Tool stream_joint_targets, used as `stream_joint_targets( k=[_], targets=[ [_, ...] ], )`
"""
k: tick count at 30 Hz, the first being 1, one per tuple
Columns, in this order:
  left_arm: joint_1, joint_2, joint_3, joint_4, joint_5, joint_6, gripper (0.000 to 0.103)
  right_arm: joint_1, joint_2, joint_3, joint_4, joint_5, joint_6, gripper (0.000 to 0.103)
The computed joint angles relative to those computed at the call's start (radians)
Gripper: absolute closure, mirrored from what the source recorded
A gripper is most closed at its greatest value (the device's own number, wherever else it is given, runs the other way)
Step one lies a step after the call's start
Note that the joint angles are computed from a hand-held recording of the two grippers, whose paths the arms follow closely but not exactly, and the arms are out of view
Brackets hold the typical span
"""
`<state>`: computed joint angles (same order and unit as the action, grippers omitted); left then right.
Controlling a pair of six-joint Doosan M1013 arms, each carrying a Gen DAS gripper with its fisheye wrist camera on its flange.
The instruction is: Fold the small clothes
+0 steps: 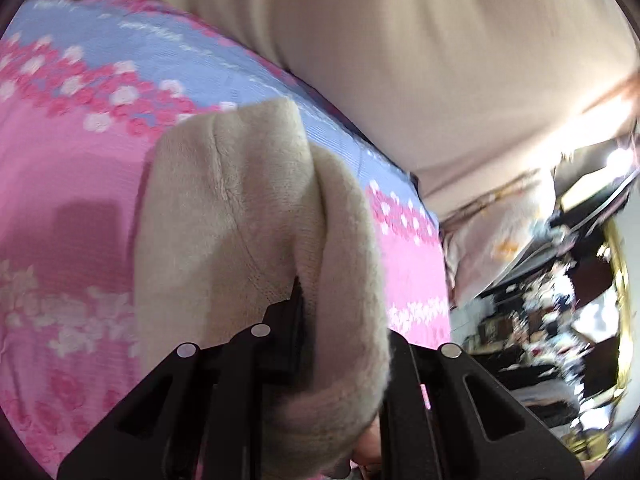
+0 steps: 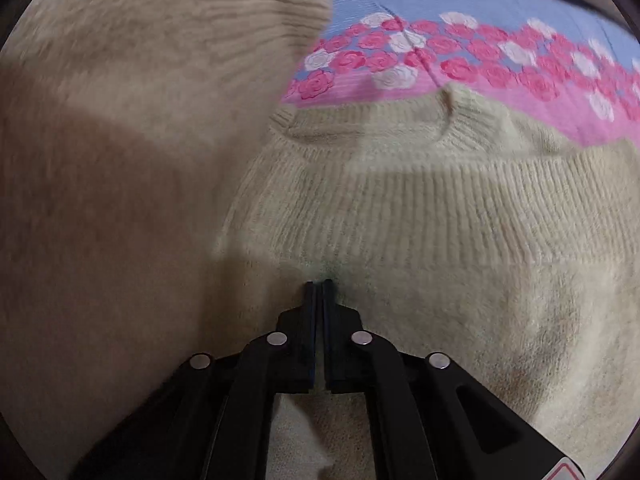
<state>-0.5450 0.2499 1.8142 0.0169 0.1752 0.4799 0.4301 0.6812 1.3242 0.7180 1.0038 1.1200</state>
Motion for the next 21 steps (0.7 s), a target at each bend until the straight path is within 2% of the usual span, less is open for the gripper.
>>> stream_joint_targets(
  k=[1,2,4,9,13,15,17,18,20,21],
  targets=[
    [-0.003,0.016,-0.024,-0.034,0.004,0.041,0.091,-0.021,-0.006,0.014,0.041,0.007,-0.004,0.103],
    [-0.003,0.023,-0.034,-0.12,0.008,0.129,0.091,-0.037,-0.015,0.03,0.069,0.001,-0.01,0.103],
    [-0.007,0.05,-0.076,-0.193,0.036,0.207,0.091,-0.087,-0.048,0.083,0.15,-0.022,-0.049,0.097],
    [-0.03,0.131,-0.184,-0.351,0.114,0.403,0.091,-0.193,-0.138,0.196,0.16,-0.135,-0.076,0.096],
    [-0.05,0.218,-0.301,-0.463,0.224,0.561,0.09,-0.26,-0.183,0.259,0.161,-0.184,-0.067,0.093],
    [-0.067,0.275,-0.369,-0.427,0.306,0.538,0.088,-0.281,-0.191,0.276,0.167,-0.195,-0.06,0.093],
    [-0.082,0.328,-0.427,-0.359,0.391,0.462,0.083,-0.297,-0.198,0.29,0.149,-0.199,-0.036,0.093],
    [-0.089,0.338,-0.435,-0.327,0.402,0.412,0.083,-0.296,-0.2,0.291,0.135,-0.201,-0.02,0.092],
    [-0.101,0.323,-0.414,-0.287,0.351,0.363,0.073,-0.3,-0.203,0.29,0.132,-0.185,-0.011,0.09],
    [-0.107,0.308,-0.4,-0.266,0.317,0.359,0.057,-0.305,-0.212,0.298,0.142,-0.178,-0.022,0.086]
  ],
)
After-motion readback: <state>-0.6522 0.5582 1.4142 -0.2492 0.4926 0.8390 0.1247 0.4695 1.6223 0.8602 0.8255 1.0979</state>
